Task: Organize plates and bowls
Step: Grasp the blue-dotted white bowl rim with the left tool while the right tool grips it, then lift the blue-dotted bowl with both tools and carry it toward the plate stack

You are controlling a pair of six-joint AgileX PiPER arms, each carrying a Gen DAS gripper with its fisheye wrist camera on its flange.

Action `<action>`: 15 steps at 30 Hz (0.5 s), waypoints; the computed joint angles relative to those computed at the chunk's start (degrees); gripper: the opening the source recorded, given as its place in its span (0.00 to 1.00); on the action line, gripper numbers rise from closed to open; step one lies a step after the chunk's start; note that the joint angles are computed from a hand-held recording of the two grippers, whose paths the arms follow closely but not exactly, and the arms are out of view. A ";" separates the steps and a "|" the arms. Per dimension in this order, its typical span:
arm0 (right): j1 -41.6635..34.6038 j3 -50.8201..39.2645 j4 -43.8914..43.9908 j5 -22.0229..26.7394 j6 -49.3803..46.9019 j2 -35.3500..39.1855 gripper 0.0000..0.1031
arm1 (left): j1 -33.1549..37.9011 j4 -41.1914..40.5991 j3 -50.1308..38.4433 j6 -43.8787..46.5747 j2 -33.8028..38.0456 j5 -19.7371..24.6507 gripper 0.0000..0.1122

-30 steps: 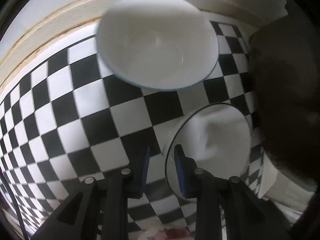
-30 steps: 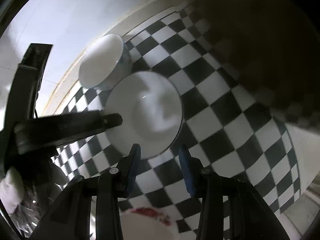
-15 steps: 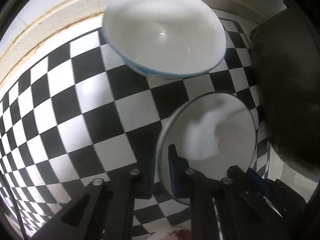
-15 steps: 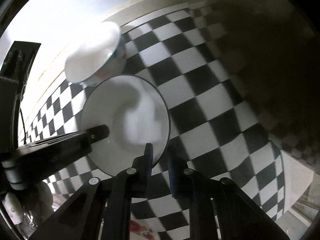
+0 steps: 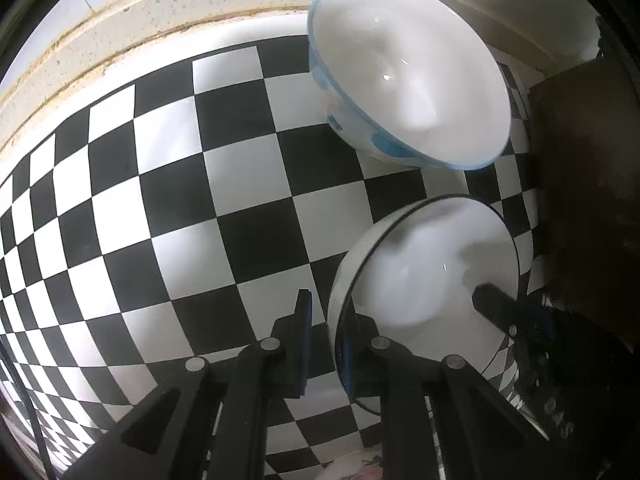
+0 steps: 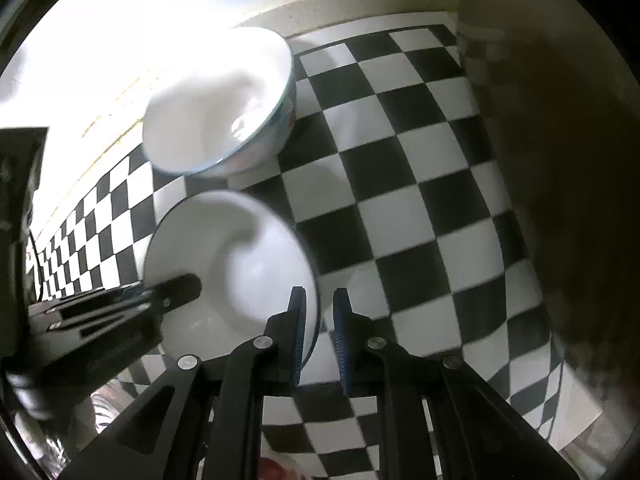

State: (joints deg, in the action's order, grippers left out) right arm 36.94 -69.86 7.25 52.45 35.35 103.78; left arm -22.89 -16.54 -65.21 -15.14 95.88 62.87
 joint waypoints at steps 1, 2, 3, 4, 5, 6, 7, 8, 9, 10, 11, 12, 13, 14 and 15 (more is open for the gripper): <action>-0.85 -0.59 0.88 0.26 -1.36 0.88 0.15 | 0.45 -0.49 0.44 0.49 -0.10 -0.29 0.09; -1.60 -1.00 1.90 0.29 -2.65 1.58 0.15 | 0.68 -0.85 0.77 0.98 -0.17 -0.47 0.09; -2.35 -1.37 2.97 0.37 -4.02 2.28 0.13 | 1.34 -1.35 1.31 1.86 -0.50 -0.44 0.09; -2.79 -1.62 4.08 0.21 -5.52 2.72 0.07 | 1.75 -2.20 1.92 2.71 -0.78 -0.67 0.09; -3.09 -1.94 4.79 0.33 -6.44 3.01 0.06 | 3.29 -2.90 2.40 4.61 -1.15 -0.40 0.07; -2.62 -3.01 3.73 1.30 -6.03 3.60 0.06 | 3.27 -2.75 2.62 4.63 -1.54 -0.40 0.07; -2.18 -3.68 2.74 1.78 -5.64 3.94 0.06 | 4.14 -1.88 2.69 5.27 -2.22 0.31 0.07; -2.01 -3.94 2.48 1.85 -5.41 4.12 0.06 | 4.27 -1.74 2.91 5.36 -2.51 0.20 0.07; -2.04 -4.00 2.41 1.82 -5.22 4.17 0.06 | 4.68 -1.92 3.24 5.64 -2.75 0.19 0.07; -2.11 -4.05 2.56 1.82 -5.40 4.17 0.06 | 5.35 -2.10 3.54 5.98 -2.96 0.27 0.07; -2.29 -3.84 2.93 1.63 -5.80 4.06 0.06 | 4.35 -2.22 4.29 5.07 -3.30 -0.56 0.07; -2.24 -3.90 3.24 1.60 -5.99 4.18 0.06 | 2.99 -1.95 3.59 3.55 -3.00 -0.66 0.07; -1.94 -4.29 3.22 1.87 -6.12 4.48 0.06 | 3.25 -1.40 3.76 3.46 -3.40 -0.52 0.07; -1.56 -4.53 3.33 1.92 -6.17 4.62 0.06 | 1.33 -0.99 2.23 1.28 -2.35 -0.77 0.07; -1.21 -4.73 3.35 2.01 -5.99 4.67 0.06 | 0.45 -0.73 2.19 0.19 -2.84 -0.71 0.07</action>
